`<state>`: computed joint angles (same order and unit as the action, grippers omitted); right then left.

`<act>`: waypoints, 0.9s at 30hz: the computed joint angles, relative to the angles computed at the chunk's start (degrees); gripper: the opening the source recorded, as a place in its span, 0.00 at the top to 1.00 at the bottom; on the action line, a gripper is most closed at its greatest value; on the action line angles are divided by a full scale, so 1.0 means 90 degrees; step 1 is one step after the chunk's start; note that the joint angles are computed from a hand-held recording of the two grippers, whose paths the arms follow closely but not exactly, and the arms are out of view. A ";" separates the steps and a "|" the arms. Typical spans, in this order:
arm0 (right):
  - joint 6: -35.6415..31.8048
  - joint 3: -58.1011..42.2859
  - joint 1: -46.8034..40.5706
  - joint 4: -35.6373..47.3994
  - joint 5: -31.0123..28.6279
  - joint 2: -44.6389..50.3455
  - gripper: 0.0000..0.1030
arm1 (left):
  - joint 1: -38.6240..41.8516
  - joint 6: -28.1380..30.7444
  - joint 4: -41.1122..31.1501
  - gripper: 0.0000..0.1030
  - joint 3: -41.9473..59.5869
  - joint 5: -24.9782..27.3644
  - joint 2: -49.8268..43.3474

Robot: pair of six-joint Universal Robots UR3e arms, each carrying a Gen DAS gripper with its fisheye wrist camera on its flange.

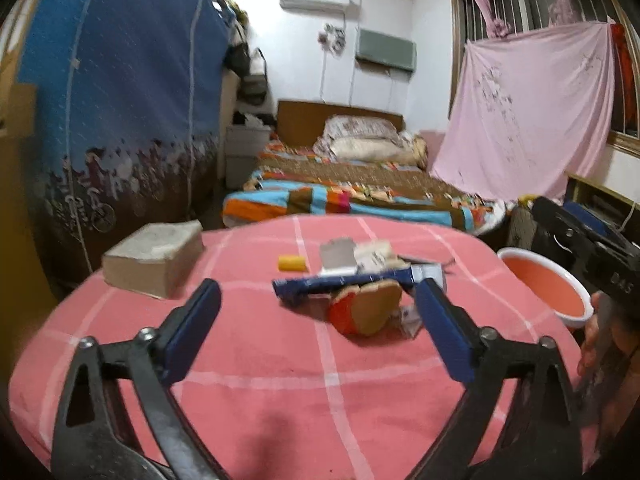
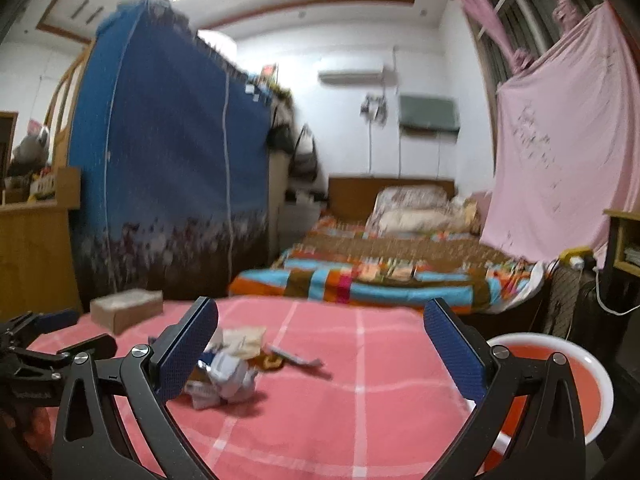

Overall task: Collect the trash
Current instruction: 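Move both tools back over the table toward the remaining trash, then grasp the blue-and-white snack bag with the right tool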

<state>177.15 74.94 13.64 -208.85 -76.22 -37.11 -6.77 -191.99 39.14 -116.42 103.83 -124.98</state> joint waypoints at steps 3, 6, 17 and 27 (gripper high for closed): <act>-0.0166 -0.0456 0.0043 0.1043 0.0170 0.0075 0.10 | 0.0181 -0.0027 -0.0512 0.41 0.0084 -0.0534 0.0071; -0.0354 -0.0907 0.0035 0.2040 0.0474 0.0145 0.23 | 0.0378 -0.0088 -0.0830 0.52 0.0118 -0.1002 0.0124; -0.0502 -0.3022 0.0028 0.5201 0.1625 0.0857 0.49 | 0.0855 -0.0174 -0.1833 0.80 0.0477 -0.2302 0.0193; -0.0819 -0.4373 0.0102 0.6764 0.1929 0.1416 0.75 | 0.0877 -0.0061 -0.2356 1.00 0.0774 -0.2463 0.0173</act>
<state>169.77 35.59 14.56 -147.98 -58.86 -24.37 1.13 -192.54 17.94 -109.45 81.66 -123.43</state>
